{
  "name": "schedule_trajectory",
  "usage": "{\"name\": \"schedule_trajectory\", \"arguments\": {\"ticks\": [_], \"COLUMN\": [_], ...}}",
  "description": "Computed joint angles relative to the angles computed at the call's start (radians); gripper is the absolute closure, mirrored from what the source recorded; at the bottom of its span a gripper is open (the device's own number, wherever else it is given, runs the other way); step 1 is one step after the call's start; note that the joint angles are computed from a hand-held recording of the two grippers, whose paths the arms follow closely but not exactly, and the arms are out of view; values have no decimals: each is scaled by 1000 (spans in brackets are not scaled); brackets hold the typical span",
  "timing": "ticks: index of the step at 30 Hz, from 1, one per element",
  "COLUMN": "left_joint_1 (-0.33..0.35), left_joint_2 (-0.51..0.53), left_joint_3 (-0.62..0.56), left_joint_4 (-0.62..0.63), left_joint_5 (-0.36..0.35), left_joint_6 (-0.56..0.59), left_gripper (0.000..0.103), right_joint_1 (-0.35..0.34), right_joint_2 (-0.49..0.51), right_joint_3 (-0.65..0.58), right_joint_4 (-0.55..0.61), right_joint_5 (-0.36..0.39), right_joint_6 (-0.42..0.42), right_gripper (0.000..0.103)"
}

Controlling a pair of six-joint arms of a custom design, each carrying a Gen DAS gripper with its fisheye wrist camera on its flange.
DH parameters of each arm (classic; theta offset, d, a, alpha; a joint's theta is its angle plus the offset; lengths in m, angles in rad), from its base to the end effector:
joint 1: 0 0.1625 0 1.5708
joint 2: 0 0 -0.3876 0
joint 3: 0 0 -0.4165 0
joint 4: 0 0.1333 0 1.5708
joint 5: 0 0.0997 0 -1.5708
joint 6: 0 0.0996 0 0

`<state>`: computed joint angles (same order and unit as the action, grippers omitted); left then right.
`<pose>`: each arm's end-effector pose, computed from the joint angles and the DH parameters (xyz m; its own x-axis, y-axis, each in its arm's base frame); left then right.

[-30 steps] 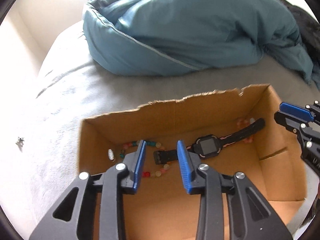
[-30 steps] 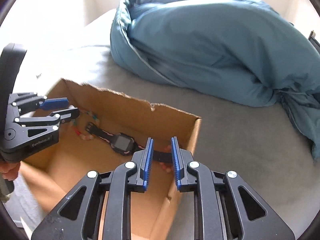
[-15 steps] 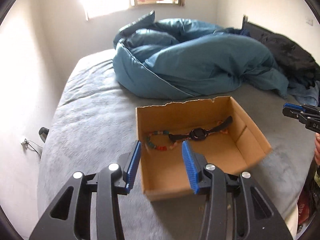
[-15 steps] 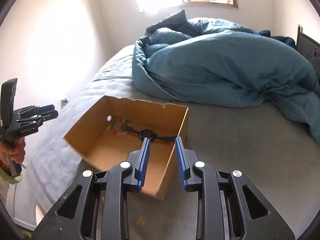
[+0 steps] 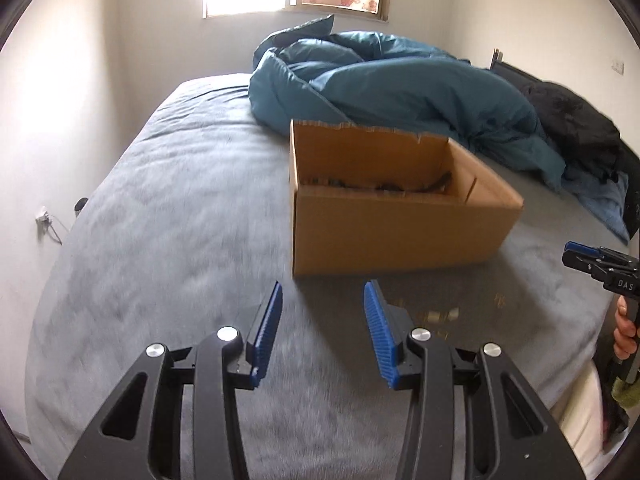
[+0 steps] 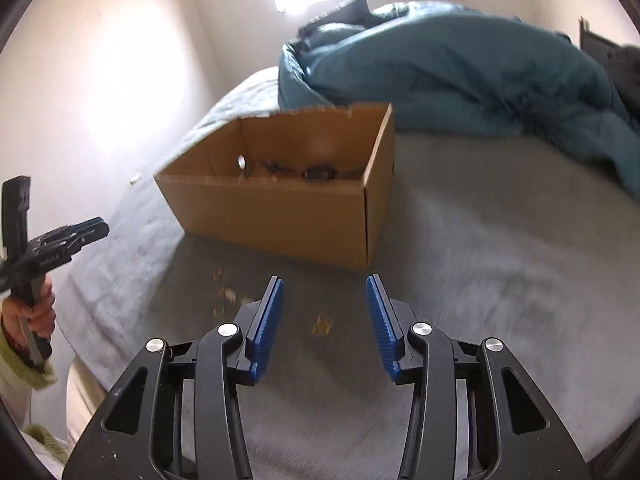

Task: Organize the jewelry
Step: 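Move the right gripper over the gold butterfly charm and close on it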

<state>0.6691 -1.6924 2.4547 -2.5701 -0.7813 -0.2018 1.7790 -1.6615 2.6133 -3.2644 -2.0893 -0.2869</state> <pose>-0.1618 -0.3880 0.2148 -0.7089 0.3190 -0.6291 0.6332 0.6807 -0.3684 0.1521 -0.3138 0.2129 -0.8383 -0.0621 0.5416 -0.4062 0.7337 -0.5446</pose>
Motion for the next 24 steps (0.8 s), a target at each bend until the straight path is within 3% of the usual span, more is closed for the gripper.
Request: {"name": "schedule_trajectory", "arguments": {"ticks": [7,13,24], "left_joint_1": [-30,-54,-33], "left_joint_2": [-27,-42,-1], "left_joint_3": [110,150,151], "left_joint_4": [-5,-17,-110], "left_joint_5": [-4,-4,-29], "left_joint_6": [-71,-121,-59], "left_gripper": [62,62,62], "right_joint_1": [35,56,54], "right_joint_2": [141,199,244], "right_joint_3": [46,64,46], "right_joint_4": [-137,-212,-272], "right_joint_5": [-78,-100,-104], "right_joint_6": [36,40,-22], "right_gripper": [50,49,49]}}
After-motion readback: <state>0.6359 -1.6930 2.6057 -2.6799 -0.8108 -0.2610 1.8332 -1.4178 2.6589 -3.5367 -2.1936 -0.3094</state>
